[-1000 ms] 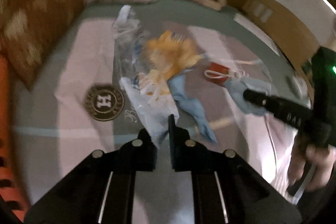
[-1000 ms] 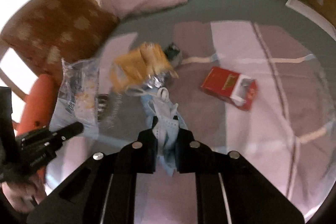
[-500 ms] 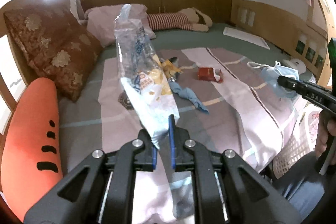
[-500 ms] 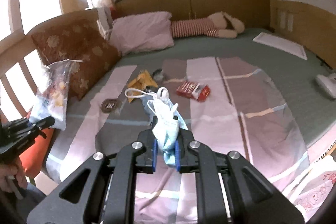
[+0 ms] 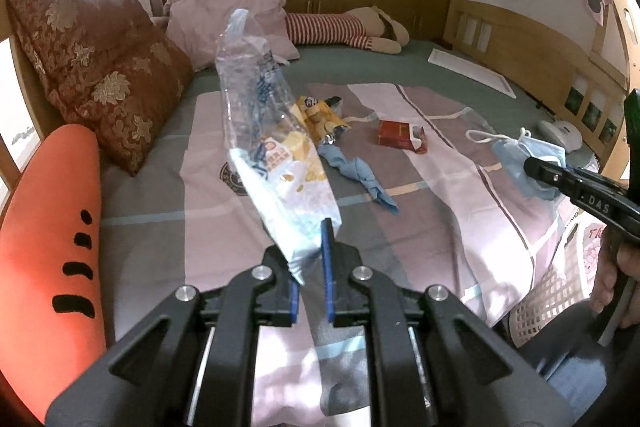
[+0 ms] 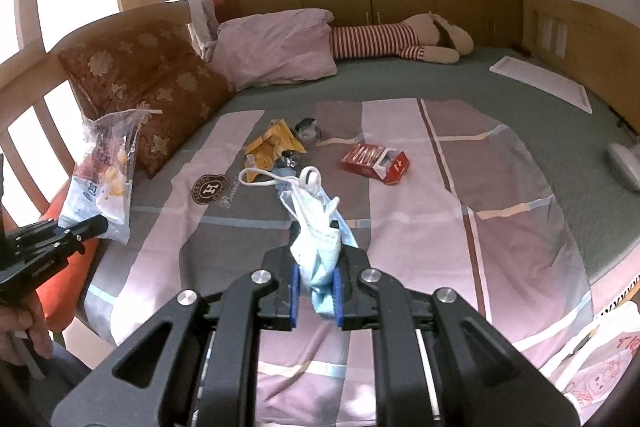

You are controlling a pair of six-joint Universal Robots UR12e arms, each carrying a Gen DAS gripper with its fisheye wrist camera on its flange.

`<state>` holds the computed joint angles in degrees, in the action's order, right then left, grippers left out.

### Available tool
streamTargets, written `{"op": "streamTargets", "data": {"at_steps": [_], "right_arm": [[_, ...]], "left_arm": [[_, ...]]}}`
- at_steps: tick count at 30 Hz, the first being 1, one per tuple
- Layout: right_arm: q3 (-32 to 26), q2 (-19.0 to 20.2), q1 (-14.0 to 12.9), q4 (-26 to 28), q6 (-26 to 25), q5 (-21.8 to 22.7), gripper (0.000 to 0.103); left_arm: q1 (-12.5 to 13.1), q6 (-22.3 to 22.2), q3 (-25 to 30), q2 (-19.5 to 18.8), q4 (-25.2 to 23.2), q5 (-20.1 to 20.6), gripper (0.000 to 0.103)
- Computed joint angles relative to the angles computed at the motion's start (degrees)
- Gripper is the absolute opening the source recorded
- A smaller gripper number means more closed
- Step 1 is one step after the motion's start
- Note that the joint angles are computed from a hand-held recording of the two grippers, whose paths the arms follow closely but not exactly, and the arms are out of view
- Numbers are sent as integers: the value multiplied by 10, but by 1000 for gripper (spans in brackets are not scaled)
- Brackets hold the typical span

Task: Collect trash
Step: 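Lift the clear plastic bag and blue mask up off the bed, then carry the clear bag and blue mask over the bin and open both tools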

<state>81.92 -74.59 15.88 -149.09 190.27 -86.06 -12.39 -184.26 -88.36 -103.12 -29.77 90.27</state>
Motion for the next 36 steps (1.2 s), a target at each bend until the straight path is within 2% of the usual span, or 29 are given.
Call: {"op": "streamTargets", "data": {"at_steps": [6,9,11,14,17,19,21,23,24,27,29,30,31,32,33,34,35,36], "right_arm": [[1,-1,-1,-2,3,3,13],[7,-8,-4,-17,17,5,13],[26,-25,-13,-38,37,18,13],[74,-69,-26,-63,48,-6,13],[130,-127,-46,-59,54,-50,13],[157,-158,-57,-54,57,-83,13],[187,-194,-68,-36,62,-130,13],[206,-220,-75,-18,67,-166,13],[214,-230,-78,-8,73,-181,13],[242,-264,-96,28,95,-205,13],[254,-276,-102,44,108,-214,13],[258,-280,-106,51,114,-216,14],[263,-285,-109,60,124,-221,19],[264,-286,-112,67,131,-222,35],[265,-287,-113,73,141,-226,46],[268,-289,-113,62,148,-231,64],[270,-288,-111,50,151,-237,70],[269,-286,-108,40,152,-239,71]], "left_arm": [[0,5,1,-1,-5,0,10],[2,0,1,-2,-3,-19,10],[-2,11,3,-5,9,-36,10],[-17,51,15,-10,11,-73,10],[-41,87,43,-21,-17,-142,10],[-64,110,76,-37,-50,-204,10],[-82,121,98,-50,-61,-236,10],[-113,144,134,-72,-97,-275,10],[-120,149,143,-77,-107,-283,10],[-160,175,190,-108,-181,-317,10],[-177,193,204,-119,-214,-318,11],[-190,212,213,-126,-239,-307,13],[-197,221,221,-131,-259,-295,15],[-202,226,232,-138,-289,-281,32],[-207,215,244,-146,-317,-261,58],[-205,194,247,-147,-321,-255,61],[-198,172,240,-142,-301,-263,63],[-189,149,226,-133,-266,-269,70]]}}
